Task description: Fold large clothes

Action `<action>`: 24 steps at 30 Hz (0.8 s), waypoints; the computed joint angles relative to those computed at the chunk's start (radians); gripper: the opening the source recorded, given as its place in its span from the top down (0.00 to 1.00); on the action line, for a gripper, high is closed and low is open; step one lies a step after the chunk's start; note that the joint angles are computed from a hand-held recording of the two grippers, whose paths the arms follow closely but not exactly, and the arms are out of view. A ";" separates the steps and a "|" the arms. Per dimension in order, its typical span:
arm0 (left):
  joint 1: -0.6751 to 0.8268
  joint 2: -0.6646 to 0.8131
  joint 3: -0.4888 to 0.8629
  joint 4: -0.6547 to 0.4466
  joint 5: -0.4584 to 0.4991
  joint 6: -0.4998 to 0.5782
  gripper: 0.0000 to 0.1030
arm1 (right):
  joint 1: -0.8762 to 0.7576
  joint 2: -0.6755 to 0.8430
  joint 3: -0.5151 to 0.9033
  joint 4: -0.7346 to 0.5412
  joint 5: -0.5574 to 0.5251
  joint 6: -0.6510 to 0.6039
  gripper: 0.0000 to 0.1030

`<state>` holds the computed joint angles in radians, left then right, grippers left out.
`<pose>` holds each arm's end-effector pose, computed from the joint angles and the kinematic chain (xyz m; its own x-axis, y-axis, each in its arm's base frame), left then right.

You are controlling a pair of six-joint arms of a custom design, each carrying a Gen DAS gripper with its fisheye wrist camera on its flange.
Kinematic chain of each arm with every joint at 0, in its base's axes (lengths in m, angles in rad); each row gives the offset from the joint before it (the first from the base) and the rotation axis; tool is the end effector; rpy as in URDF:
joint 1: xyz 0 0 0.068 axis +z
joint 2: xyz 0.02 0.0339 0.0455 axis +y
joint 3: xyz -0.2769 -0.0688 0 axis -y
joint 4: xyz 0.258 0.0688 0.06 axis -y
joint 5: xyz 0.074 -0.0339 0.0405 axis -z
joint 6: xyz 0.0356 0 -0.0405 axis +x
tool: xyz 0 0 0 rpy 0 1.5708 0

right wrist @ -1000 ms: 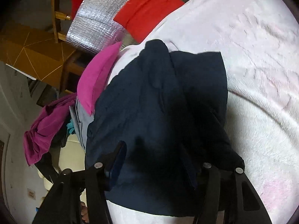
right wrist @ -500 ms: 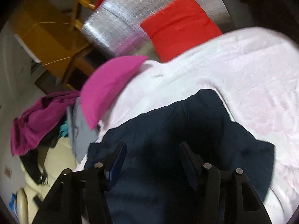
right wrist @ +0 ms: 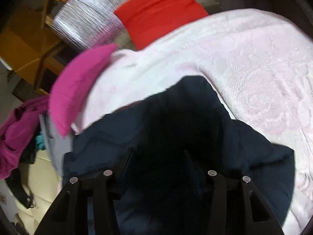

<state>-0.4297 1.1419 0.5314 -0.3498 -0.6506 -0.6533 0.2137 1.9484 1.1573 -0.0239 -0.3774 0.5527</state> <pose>0.1993 -0.0676 0.1827 -0.6011 -0.2565 -0.7569 -0.4402 0.8968 0.0456 0.4073 0.1018 0.1517 -0.8385 0.3174 -0.4430 -0.0047 0.8086 0.5883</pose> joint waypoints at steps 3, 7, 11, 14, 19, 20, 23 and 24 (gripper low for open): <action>-0.006 -0.002 0.002 -0.005 -0.011 -0.007 0.30 | 0.002 -0.146 -0.126 0.028 0.004 -0.062 0.47; -0.005 -0.006 -0.001 -0.009 -0.014 -0.008 0.30 | -0.011 -0.331 -0.295 0.033 -0.039 -0.106 0.47; 0.032 0.039 0.003 -0.006 0.050 -0.008 0.30 | -0.004 -0.377 -0.391 0.054 -0.067 -0.107 0.47; 0.114 0.175 0.032 0.003 0.212 0.008 0.30 | -0.029 -0.260 -0.411 0.109 -0.100 -0.085 0.47; 0.108 0.125 0.022 0.008 0.214 0.028 0.30 | -0.100 -0.294 -0.466 0.198 -0.229 -0.030 0.47; 0.114 0.097 0.010 0.021 0.232 0.033 0.30 | -0.125 -0.324 -0.507 0.268 -0.262 -0.006 0.47; 0.133 0.013 -0.019 0.061 0.253 0.046 0.30 | -0.163 -0.362 -0.547 0.323 -0.303 -0.002 0.47; 0.133 0.019 -0.018 0.066 0.242 0.049 0.30 | -0.163 -0.351 -0.537 0.302 -0.304 -0.015 0.47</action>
<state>-0.2966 1.1607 0.5138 -0.2839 -0.4090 -0.6040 0.0504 1.5976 0.6206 0.2777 -0.6817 0.5374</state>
